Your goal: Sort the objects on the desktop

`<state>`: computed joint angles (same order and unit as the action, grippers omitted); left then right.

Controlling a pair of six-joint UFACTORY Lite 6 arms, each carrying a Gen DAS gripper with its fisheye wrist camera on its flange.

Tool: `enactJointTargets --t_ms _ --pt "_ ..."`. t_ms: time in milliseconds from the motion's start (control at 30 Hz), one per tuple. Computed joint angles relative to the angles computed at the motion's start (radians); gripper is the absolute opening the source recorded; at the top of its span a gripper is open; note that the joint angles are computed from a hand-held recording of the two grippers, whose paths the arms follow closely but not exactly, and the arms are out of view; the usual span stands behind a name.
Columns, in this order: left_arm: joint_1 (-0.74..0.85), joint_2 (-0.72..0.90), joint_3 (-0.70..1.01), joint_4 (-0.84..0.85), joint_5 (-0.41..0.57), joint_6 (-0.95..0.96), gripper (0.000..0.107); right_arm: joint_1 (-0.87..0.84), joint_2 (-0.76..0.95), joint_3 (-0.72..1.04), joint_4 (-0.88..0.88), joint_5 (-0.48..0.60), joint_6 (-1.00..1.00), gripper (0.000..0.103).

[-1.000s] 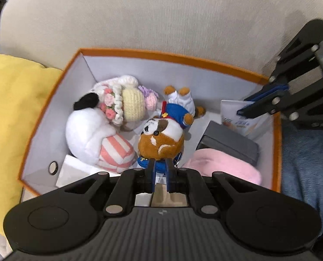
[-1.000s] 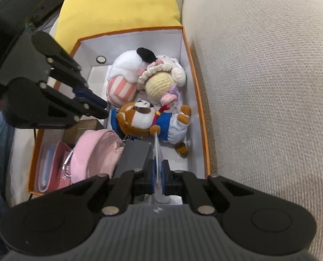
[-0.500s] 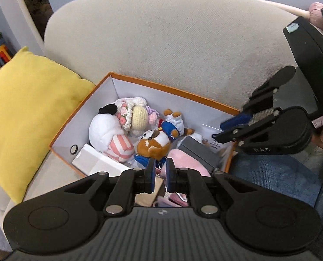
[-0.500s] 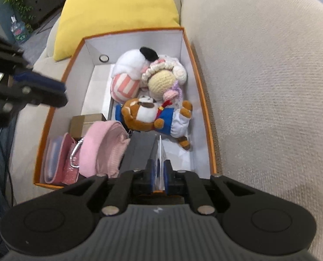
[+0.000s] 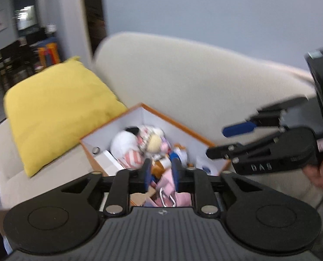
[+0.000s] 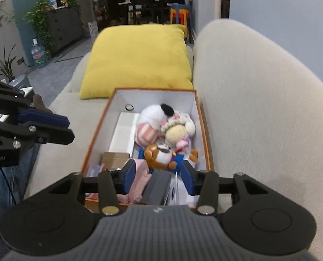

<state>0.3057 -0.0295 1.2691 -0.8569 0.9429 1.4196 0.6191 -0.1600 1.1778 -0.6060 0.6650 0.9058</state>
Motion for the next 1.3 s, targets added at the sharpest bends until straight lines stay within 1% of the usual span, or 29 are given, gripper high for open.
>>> enactJointTargets --t_ms 33,67,100,133,167,233,300,333,400,500,567,633,700,767,900,1000,1200,1300 --pt "0.012 -0.020 -0.025 -0.032 -0.018 -0.012 0.036 0.016 -0.004 -0.001 -0.043 0.005 0.044 0.054" --pt "0.022 -0.039 -0.056 -0.060 -0.041 -0.032 0.041 0.031 -0.014 -0.006 -0.087 0.007 0.093 0.056" --pt "0.032 -0.050 -0.075 -0.083 -0.055 -0.045 0.052 0.045 -0.023 -0.014 -0.129 0.005 0.144 0.059" --pt "0.044 -0.063 -0.096 -0.111 -0.066 -0.053 0.056 0.057 -0.032 -0.024 -0.167 0.000 0.192 0.062" --pt "0.055 -0.081 -0.135 -0.156 -0.093 -0.052 0.057 0.067 -0.042 -0.035 -0.198 -0.006 0.232 0.063" --pt "0.057 -0.122 -0.212 -0.214 -0.161 -0.045 0.061 0.094 -0.067 -0.073 -0.286 -0.020 0.326 0.072" --pt "0.052 -0.164 -0.291 -0.270 -0.225 -0.017 0.074 0.133 -0.081 -0.116 -0.396 -0.001 0.448 0.081" --pt "0.041 -0.185 -0.329 -0.288 -0.262 -0.007 0.076 0.150 -0.079 -0.134 -0.439 0.015 0.501 0.081" --pt "0.028 -0.216 -0.385 -0.305 -0.306 0.011 0.085 0.173 -0.068 -0.172 -0.489 0.025 0.577 0.081" --pt "-0.005 -0.237 -0.455 -0.322 -0.391 0.022 0.086 0.167 -0.051 -0.224 -0.505 -0.006 0.640 0.081" --pt "-0.014 -0.226 -0.475 -0.327 -0.415 0.019 0.087 0.147 -0.041 -0.254 -0.510 -0.043 0.671 0.081" --pt "-0.032 -0.200 -0.474 -0.289 -0.438 -0.031 0.087 0.132 -0.028 -0.279 -0.524 -0.069 0.703 0.081" --pt "-0.043 -0.178 -0.477 -0.253 -0.458 -0.074 0.087 0.126 -0.006 -0.288 -0.539 -0.072 0.718 0.081" --pt "-0.053 -0.171 -0.485 -0.212 -0.477 -0.127 0.087 0.126 0.016 -0.298 -0.563 -0.071 0.743 0.081" --pt "-0.060 -0.186 -0.513 -0.153 -0.499 -0.197 0.088 0.101 0.051 -0.315 -0.577 -0.116 0.767 0.081" --pt "-0.085 -0.171 -0.509 -0.087 -0.527 -0.264 0.088 0.097 0.070 -0.320 -0.608 -0.113 0.783 0.081" --pt "-0.143 -0.126 -0.502 0.022 -0.590 -0.396 0.088 0.062 0.063 -0.351 -0.633 -0.157 0.822 0.080" --pt "-0.171 -0.109 -0.504 0.075 -0.630 -0.461 0.088 0.062 0.066 -0.361 -0.679 -0.162 0.860 0.081"
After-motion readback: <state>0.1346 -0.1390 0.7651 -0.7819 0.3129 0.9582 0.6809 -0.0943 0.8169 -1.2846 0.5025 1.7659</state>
